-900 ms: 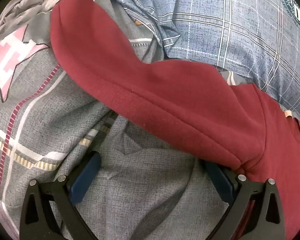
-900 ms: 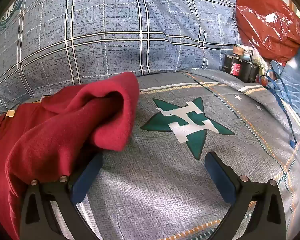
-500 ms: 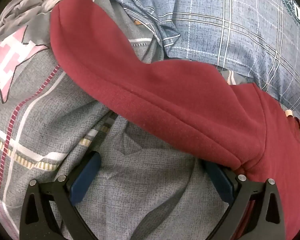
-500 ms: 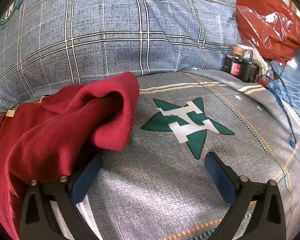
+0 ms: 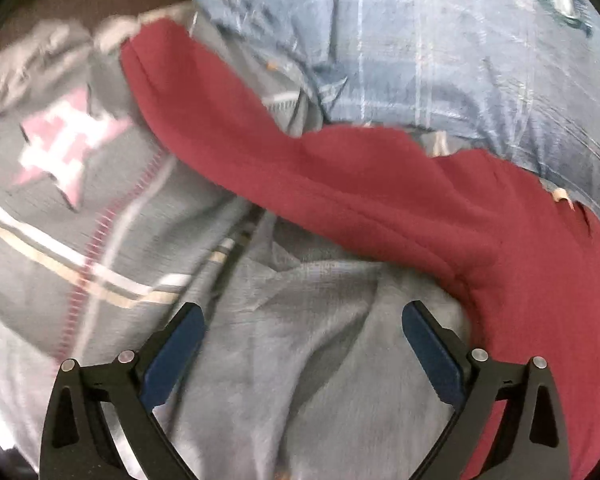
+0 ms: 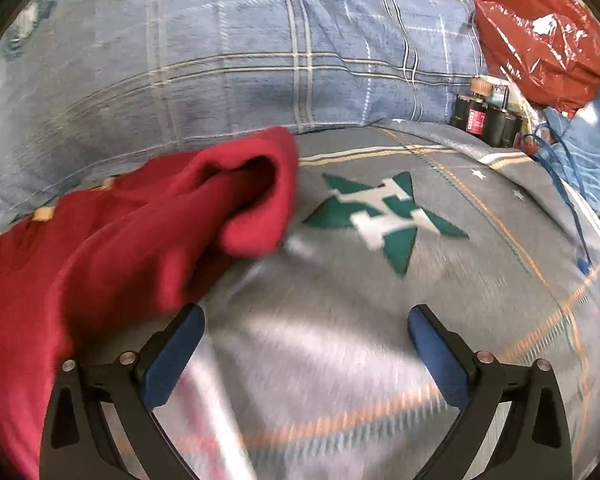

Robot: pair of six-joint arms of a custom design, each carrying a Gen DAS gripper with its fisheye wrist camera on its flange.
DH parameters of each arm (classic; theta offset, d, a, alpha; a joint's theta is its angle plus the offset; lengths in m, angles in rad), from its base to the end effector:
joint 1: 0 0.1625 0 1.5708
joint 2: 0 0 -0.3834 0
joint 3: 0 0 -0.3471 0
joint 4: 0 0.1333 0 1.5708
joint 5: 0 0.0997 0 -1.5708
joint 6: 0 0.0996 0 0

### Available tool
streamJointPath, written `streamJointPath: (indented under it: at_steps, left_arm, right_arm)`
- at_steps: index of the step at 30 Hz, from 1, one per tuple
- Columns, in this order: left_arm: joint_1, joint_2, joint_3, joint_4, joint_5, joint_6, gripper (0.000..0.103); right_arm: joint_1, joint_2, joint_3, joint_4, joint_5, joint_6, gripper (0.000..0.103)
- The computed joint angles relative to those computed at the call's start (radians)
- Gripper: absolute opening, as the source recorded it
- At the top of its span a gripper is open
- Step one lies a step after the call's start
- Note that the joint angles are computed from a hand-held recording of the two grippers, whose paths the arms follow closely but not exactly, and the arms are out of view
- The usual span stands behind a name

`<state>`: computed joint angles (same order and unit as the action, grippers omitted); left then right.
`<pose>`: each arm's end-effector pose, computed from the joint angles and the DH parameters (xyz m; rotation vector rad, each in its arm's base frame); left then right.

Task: Fold small clothes

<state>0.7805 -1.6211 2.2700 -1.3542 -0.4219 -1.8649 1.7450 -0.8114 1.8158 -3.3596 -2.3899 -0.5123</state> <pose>-0.0489 -0.3639 0.2333 -0.4782 1.8983 -0.9696 0.1582 -0.5497 0.1700 0.3555 -2.1274 0.7106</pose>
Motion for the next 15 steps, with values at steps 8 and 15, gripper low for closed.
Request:
streamJointPath:
  at_steps: [8,15]
  left_arm:
    - [-0.286,-0.006,-0.035,0.309,-0.136,-0.241,0.1]
    - [-0.484,-0.039,-0.07,0.345,-0.228,-0.249,0.1]
  right_arm:
    - [0.137,-0.26,0.261,0.02,0.136,0.101,0.103]
    - [0.304,-0.413,0.266,0.353,0.23,0.26,0.103]
